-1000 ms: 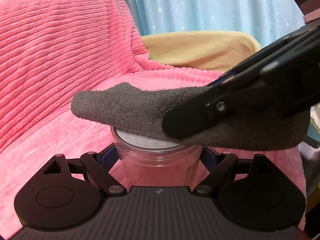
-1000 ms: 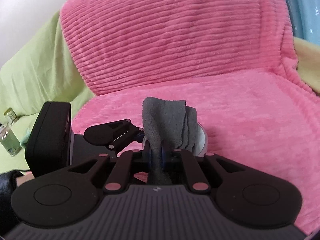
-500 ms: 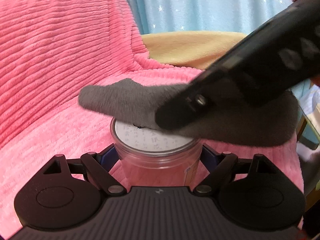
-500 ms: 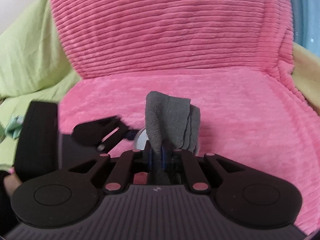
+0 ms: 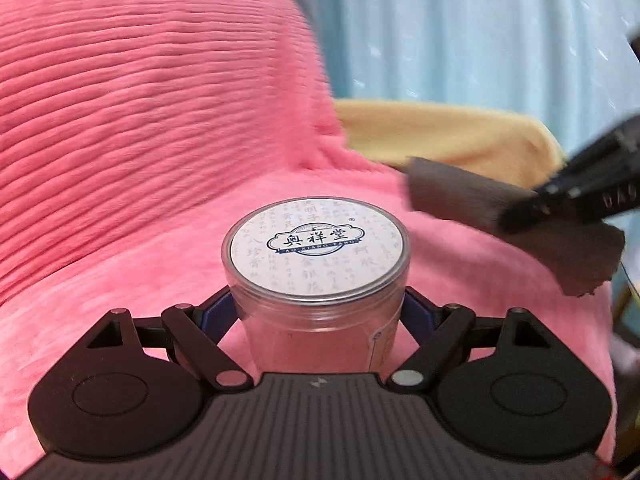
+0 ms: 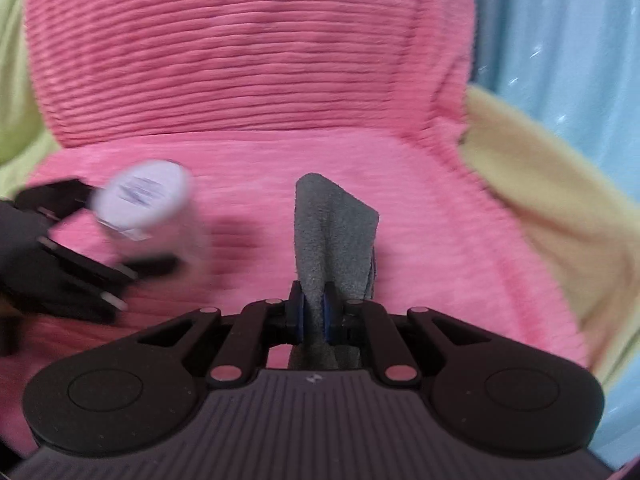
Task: Clean container
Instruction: 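Lower the jar onto the blanket with the left tool while the right tool lays the cloth down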
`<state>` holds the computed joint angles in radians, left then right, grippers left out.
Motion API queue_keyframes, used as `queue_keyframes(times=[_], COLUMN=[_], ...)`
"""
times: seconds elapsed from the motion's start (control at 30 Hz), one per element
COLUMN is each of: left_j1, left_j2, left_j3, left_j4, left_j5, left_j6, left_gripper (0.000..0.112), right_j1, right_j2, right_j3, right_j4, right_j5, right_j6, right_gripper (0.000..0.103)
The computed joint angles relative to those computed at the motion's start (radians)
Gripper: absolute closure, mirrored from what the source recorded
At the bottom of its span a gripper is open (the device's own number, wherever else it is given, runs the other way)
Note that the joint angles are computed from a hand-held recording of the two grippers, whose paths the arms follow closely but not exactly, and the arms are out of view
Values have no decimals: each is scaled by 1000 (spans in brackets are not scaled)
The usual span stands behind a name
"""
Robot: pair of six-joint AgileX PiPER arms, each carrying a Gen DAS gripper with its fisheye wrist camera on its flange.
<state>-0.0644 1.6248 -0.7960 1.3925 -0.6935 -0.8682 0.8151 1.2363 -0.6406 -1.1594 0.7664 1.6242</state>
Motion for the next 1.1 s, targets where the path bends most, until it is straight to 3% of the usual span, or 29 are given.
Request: queue_keyframes(times=[0.23,0.37,0.43,0.5,0.6,0.87,0.97,1.1], left_j1=[4,3,-4,-6,-17,-36,-30,-29], left_j2=[0,13,34,35,56,51,38,10], left_j3=[0,-10,-40,-40,-70,-91,-85,-77], left_j4=[1,27,49,55,72,151,173,214], left_j5=[47,42,50,57,70,105,106,126], left_j6=[-2,-6,-31,-36,-64,-160,-183,-225], left_gripper=[27,27,26,26,26,18,15,13], right_j1=[-114,-109,-94,-71,-19,45,154,227], right_j2=[179,292,344,398,434,398,372,351], right_j3=[-32,-74,-108,-144,-158,-198,-190,-175], right_j4=[-279,-369,-306,-231,-239,-81,-10,28], right_j5=[-162,-234,-244,-218,-138,-6,104,173], right_j6=[35,4,-111,-223,-233,-408,-394,-336], right_gripper=[96,96,97,97,96,96,96,95])
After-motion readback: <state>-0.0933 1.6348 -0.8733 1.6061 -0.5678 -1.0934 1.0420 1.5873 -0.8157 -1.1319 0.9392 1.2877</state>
